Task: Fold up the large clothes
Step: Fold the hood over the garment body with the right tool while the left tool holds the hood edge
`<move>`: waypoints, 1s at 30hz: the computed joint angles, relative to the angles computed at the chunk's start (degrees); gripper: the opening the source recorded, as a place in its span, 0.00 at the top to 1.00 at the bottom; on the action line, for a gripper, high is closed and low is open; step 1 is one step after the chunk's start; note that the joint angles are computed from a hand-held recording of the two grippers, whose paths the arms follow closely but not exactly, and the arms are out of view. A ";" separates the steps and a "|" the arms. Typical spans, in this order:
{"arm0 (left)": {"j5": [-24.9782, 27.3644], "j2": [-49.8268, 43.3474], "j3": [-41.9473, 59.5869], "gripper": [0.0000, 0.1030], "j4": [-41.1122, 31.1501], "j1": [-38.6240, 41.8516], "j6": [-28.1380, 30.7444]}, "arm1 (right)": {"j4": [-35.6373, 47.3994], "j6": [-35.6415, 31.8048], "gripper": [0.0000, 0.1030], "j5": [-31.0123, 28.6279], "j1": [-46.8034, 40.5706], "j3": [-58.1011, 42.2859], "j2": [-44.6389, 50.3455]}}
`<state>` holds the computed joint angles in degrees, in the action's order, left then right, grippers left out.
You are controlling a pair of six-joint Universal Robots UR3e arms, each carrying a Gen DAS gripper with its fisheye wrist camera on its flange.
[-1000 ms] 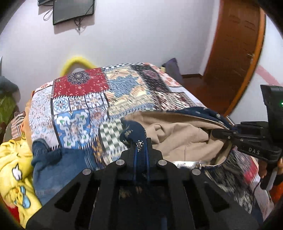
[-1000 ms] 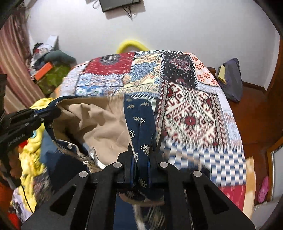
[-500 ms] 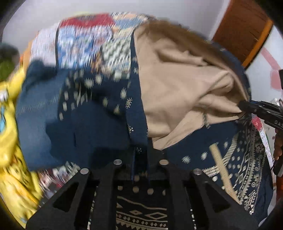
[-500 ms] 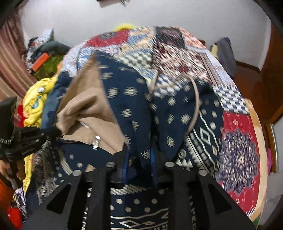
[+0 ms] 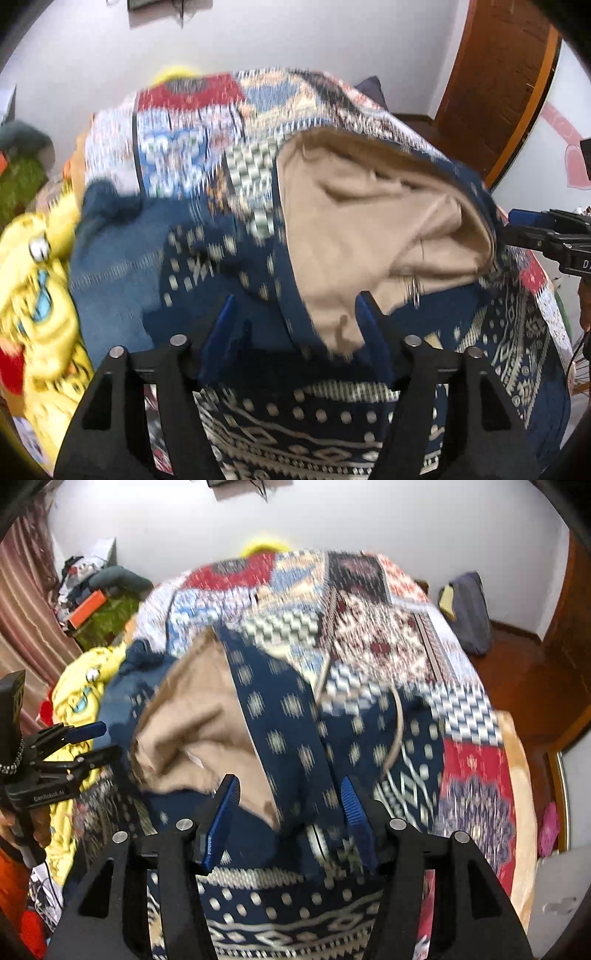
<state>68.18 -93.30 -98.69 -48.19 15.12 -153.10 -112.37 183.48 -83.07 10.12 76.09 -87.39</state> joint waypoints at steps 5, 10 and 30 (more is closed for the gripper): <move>1.12 -9.48 11.17 0.36 0.05 -2.23 -2.56 | 0.28 0.71 0.47 -2.29 2.70 -12.05 10.09; -2.29 -23.71 27.51 0.36 -7.45 -2.82 -6.17 | 3.51 0.24 0.47 -1.91 3.65 -24.42 20.94; -7.73 -14.70 16.91 0.95 2.34 -5.03 -1.33 | -1.33 -0.96 0.89 5.86 0.50 -16.06 14.75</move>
